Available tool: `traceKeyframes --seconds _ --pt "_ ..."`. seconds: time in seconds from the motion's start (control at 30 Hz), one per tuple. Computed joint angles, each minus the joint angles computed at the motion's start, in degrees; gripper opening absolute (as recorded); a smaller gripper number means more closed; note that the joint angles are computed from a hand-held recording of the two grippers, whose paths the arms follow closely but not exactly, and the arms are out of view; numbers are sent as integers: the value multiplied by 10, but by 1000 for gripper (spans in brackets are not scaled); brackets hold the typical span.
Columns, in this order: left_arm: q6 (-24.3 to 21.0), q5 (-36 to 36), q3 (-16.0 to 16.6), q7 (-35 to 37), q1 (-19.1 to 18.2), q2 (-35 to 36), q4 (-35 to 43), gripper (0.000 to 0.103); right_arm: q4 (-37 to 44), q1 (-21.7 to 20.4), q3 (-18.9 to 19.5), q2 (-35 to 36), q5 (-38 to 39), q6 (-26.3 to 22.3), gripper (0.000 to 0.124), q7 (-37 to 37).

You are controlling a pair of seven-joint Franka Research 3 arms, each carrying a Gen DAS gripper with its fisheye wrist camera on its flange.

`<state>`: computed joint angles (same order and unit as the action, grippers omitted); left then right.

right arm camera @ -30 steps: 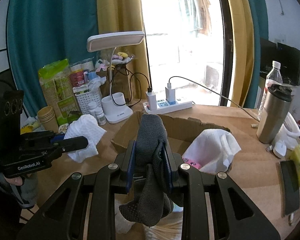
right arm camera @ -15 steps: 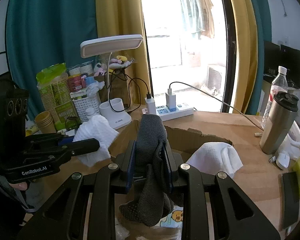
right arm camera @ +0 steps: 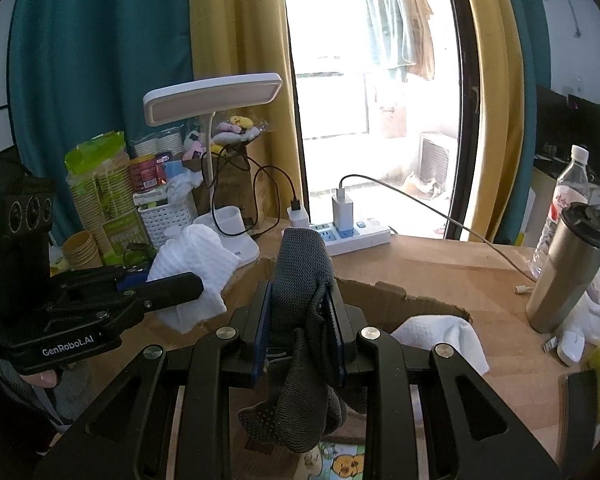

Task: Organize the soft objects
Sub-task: 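Carry the foam sheet with the left tool while the right tool carries the glove over the box, then open the right tool to drop the glove while the left tool releases the foam sheet into the box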

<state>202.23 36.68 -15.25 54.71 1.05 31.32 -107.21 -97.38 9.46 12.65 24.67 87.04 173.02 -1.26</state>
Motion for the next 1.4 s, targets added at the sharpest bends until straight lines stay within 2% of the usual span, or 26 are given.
traceKeyframes --seconds 0.23,0.47,0.57,0.6,0.67,0.77,0.93,1.1,1.23,1.4 --pt "-17 18 -23 -5 19 26 34 17 31 -1 3 27 -67 0 27 56" --pt "-33 14 -31 1 24 53 66 17 68 -20 27 59 -134 0 27 105" --pt "-38 -15 -6 13 -2 59 76 17 84 -28 36 74 -163 0 27 130" --pt "-41 -16 -8 17 0 63 80 17 90 -31 38 80 -173 -1 27 139" --pt "-55 -15 -21 24 9 76 93 17 102 -35 43 91 -195 -2 27 159" --pt "-90 -11 -59 44 36 99 116 18 116 -41 50 106 -226 -4 27 188" --pt "-123 -37 -97 87 57 133 144 18 138 -34 42 134 -300 -8 27 256" --pt "-152 -72 -106 125 52 152 164 19 156 -30 38 158 -364 -15 27 312" --pt "-180 -100 -138 160 69 171 177 20 170 -23 27 176 -413 -26 27 364" --pt "-195 -139 -137 188 64 176 184 23 182 -22 22 190 -464 -43 27 414"
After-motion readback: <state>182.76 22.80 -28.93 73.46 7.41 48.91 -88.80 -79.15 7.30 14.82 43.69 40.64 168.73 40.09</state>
